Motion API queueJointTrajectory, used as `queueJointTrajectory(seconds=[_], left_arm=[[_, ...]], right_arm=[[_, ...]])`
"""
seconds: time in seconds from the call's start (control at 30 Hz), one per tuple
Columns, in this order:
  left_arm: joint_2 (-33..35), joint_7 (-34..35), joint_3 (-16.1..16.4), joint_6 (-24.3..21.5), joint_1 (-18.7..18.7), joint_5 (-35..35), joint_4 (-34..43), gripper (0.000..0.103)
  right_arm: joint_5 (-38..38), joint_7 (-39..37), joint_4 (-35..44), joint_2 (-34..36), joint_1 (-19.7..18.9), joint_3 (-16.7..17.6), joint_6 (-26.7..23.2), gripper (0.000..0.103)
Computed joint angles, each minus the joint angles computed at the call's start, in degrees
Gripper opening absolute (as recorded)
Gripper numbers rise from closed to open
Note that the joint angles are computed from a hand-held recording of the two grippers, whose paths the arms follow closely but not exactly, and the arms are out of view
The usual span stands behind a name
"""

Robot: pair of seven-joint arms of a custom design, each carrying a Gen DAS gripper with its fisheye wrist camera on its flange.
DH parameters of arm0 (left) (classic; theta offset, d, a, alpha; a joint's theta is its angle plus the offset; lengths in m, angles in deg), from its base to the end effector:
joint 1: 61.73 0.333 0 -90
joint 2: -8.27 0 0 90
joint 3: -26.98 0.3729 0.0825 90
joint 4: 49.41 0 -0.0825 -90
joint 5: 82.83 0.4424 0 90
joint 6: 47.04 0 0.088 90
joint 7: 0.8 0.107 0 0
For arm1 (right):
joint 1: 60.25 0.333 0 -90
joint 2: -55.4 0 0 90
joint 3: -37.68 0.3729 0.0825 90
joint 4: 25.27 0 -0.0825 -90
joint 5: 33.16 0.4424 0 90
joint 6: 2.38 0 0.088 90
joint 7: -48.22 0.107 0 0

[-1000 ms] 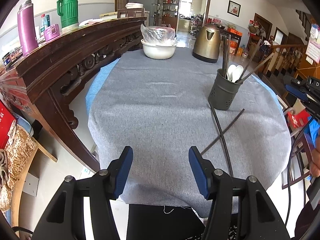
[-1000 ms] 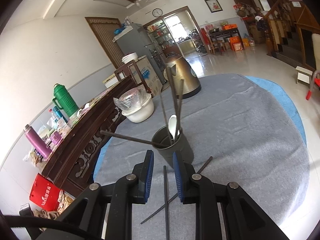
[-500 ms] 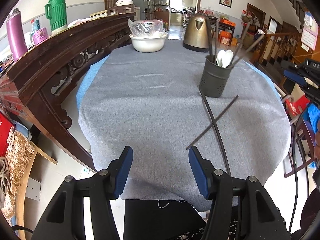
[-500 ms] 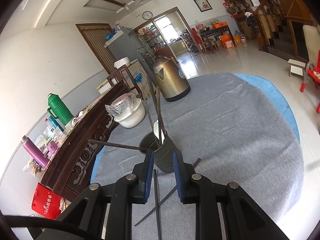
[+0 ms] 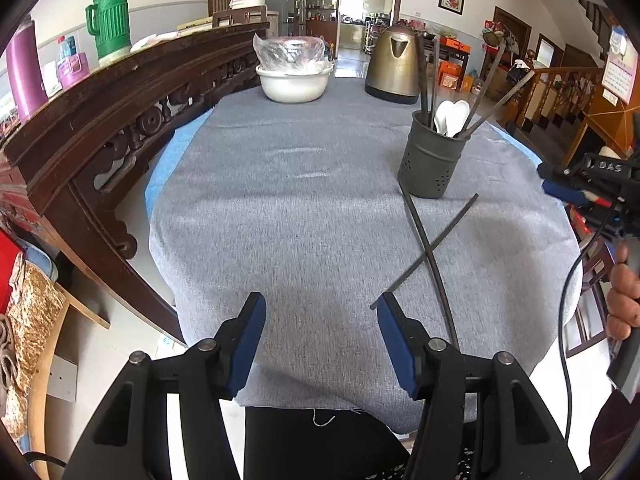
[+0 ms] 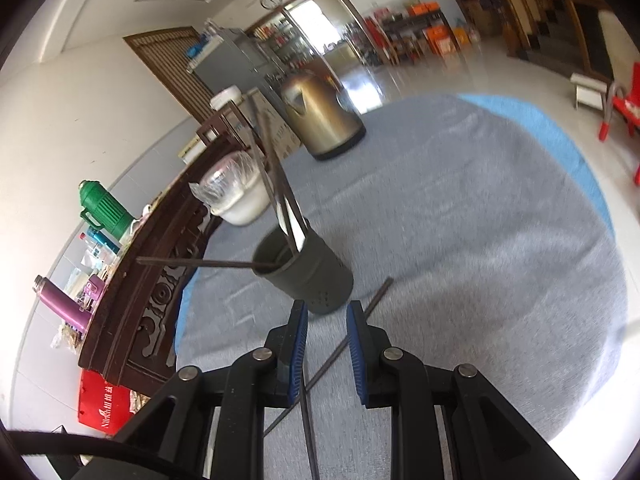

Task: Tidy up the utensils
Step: 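Move the right tool down to another brown chopstick beside the cup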

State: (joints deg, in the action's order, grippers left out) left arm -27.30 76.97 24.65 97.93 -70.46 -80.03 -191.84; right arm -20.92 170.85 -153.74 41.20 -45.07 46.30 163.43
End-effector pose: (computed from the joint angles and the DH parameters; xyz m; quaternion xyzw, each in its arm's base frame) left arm 0.4242 -0.0866 0.6048 -0.6646 0.6716 -0.2545 0.2061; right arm 0.5184 0.2232 0.6080 -0.5259 0.7305 -0.0762 0.4289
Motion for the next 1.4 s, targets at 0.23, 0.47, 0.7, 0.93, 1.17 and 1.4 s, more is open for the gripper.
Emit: queueJointTrajectory(seconds=[0.23,0.47,0.7,0.93,1.17,1.4], left_arm=[[1.7,1.2,1.2,-1.6,-0.5,-2.2,-0.2,0.059],[3.5,2.1,1.9,-1.9,0.6,-3.8,0.1,0.059],[6.5,2.9,1.9,-2.6,1.7,-5.1,1.4,0.059],[8.3,1.7,-0.1,-1.4,3.8,-1.9,3.4,0.059],[9.6,-1.0,-2.1,-0.4,4.9,2.6,5.0,0.059],[11.1,-2.3,-2.9,-0.9,4.8,5.7,6.5,0.059]], right_arm=[[10.9,-5.5,3.4,5.9,3.4,-4.0,-2.4,0.022],[14.5,-2.7,8.1,12.0,2.1,-4.3,-5.1,0.022],[4.0,5.9,13.5,16.4,1.8,-4.4,-10.9,0.022],[-12.9,18.0,20.2,20.3,3.8,-5.7,-21.1,0.023],[-26.7,22.0,27.5,23.5,7.0,-6.2,-31.8,0.021],[-30.2,20.9,23.3,21.1,6.9,-6.3,-27.7,0.013]])
